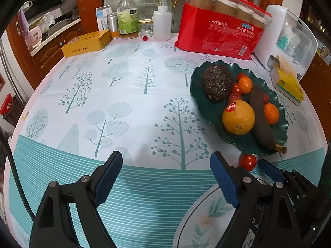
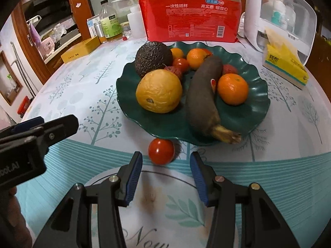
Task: Organize fruits
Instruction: 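Grasp the cherry tomato lying on the cloth with the right tool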
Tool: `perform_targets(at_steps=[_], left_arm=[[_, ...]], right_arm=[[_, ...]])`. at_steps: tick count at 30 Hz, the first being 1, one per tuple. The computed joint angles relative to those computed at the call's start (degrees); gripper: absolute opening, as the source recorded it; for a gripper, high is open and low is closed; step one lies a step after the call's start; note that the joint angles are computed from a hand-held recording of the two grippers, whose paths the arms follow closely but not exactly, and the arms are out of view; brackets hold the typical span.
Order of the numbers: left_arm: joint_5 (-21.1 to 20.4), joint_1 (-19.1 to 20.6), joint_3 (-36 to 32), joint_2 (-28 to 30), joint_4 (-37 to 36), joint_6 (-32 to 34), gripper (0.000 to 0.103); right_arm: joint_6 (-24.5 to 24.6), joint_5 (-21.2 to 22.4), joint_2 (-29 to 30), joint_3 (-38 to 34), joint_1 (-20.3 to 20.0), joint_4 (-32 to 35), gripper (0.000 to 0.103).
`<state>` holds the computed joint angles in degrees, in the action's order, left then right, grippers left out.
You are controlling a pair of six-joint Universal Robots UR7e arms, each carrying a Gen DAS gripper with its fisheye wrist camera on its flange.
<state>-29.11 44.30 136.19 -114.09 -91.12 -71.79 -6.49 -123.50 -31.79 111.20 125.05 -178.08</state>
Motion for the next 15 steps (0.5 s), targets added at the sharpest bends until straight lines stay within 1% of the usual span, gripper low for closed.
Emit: perform_targets(at_steps=[4, 6, 7, 9, 12, 15], left_arm=[[-0.3, 0.9, 0.1, 0.1, -1.0, 0.5, 0.086], [-0.4, 1.1, -0.1, 0.0, -1.0, 0.6, 0.086], [-0.6, 1.3, -0.1, 0.1, -1.2, 0.7, 0.086], [-1.0, 1.4, -0.2, 0.2, -1.4, 0.8, 0.086], [-1.4, 1.3, -0.3, 0.2, -0.8, 0.2, 0.086], [-1.8, 1.1, -0.6, 0.2, 0.0, -0.3, 0.086]], right_arm=[[-1.5, -2.0, 1.6, -0.8, 0.5, -1.7, 0.047], [-2.8, -3.3, 2.4, -1.2, 0.9, -2.6, 0.037], [-3.5, -3.4, 2.6, -1.4, 1.0, -2.8, 0.036], [-4.4, -2.8, 2.6, -1.3, 1.0, -2.9, 0.026], [-4.8, -3.3, 2.8, -1.5, 1.4, -2.8, 0.026], [-3.7, -2.2, 1.9, -1.0, 1.1, -1.6, 0.026]])
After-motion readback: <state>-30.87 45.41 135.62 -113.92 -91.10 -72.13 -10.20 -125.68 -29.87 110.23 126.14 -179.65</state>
